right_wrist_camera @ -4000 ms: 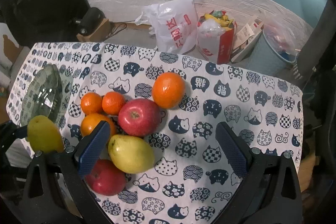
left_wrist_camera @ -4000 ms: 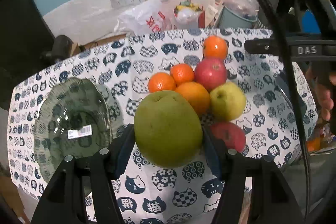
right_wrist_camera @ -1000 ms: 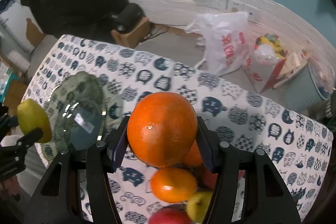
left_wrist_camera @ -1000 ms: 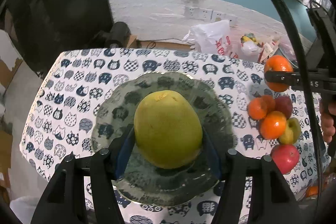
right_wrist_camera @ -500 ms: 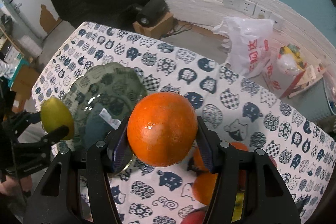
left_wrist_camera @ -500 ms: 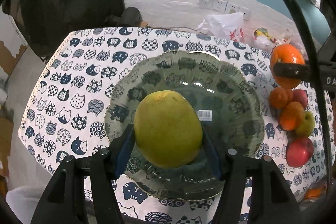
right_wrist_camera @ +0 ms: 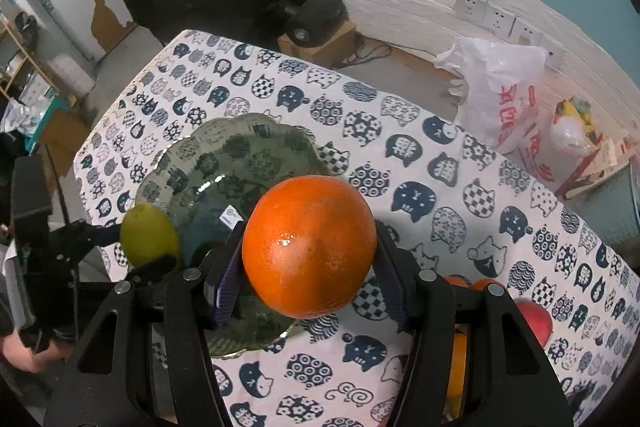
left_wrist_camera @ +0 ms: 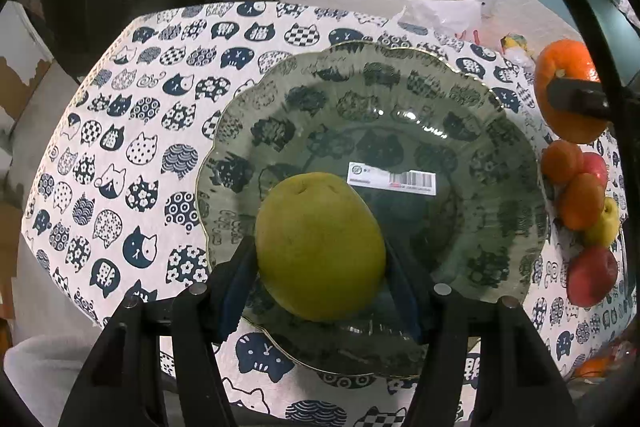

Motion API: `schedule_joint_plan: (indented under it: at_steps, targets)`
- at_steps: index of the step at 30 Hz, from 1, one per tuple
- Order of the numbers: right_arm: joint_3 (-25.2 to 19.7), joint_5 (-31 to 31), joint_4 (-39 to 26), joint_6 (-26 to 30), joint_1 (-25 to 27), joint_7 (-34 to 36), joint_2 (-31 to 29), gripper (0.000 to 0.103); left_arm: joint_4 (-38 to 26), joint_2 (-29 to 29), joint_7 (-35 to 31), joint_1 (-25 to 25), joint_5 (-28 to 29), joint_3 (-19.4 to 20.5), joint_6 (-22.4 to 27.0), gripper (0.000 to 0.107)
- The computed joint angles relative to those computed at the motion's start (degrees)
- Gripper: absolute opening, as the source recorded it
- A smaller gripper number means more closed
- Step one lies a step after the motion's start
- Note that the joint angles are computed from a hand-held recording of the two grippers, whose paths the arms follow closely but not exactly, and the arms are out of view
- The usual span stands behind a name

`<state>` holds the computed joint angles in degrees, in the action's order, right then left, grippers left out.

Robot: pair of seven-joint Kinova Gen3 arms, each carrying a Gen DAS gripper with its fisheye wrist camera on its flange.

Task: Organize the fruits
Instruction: 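Carry the pomelo over the green plate with the left gripper while the right gripper carries the orange toward it, then lower the pomelo into the plate and open the left gripper while the right gripper sets the orange beside it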

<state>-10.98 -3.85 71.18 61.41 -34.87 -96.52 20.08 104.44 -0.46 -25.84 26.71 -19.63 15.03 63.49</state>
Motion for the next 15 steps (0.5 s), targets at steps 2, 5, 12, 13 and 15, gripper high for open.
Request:
schedule_joint_plan:
  at_steps: [2, 5, 12, 13, 15]
  targets:
    - [-0.1, -0.1, -0.3, 0.1, -0.2, 0.1, 0.3, 0.059, 0.3, 0.2, -0.3, -0.2, 0.5, -0.2, -0.4, 0.064]
    - [-0.3, 0.0, -0.8, 0.3, -0.7, 0.1, 0.7, 0.059, 0.8, 0.6, -0.7, -0.5, 1.4, -0.6, -0.9, 0.064]
    - [-0.4, -0.1, -1.6, 0.6, -1.6, 0.3, 1.6, 0.059, 1.2, 0.8, -1.1, -0.6, 1.5, -0.7, -1.7, 0.064]
    - [-0.4, -0.1, -1.7, 0.6, -1.7, 0.3, 1.7, 0.059, 1.2, 0.9, -1.4, -0.7, 1.7, -0.9, -1.8, 0.064]
    - [-0.4, -0.1, -1.9, 0.7, -1.9, 0.4, 1.9, 0.059, 1.0, 1.1, -1.6, -0.8, 1.9, -1.0, -1.6, 0.064]
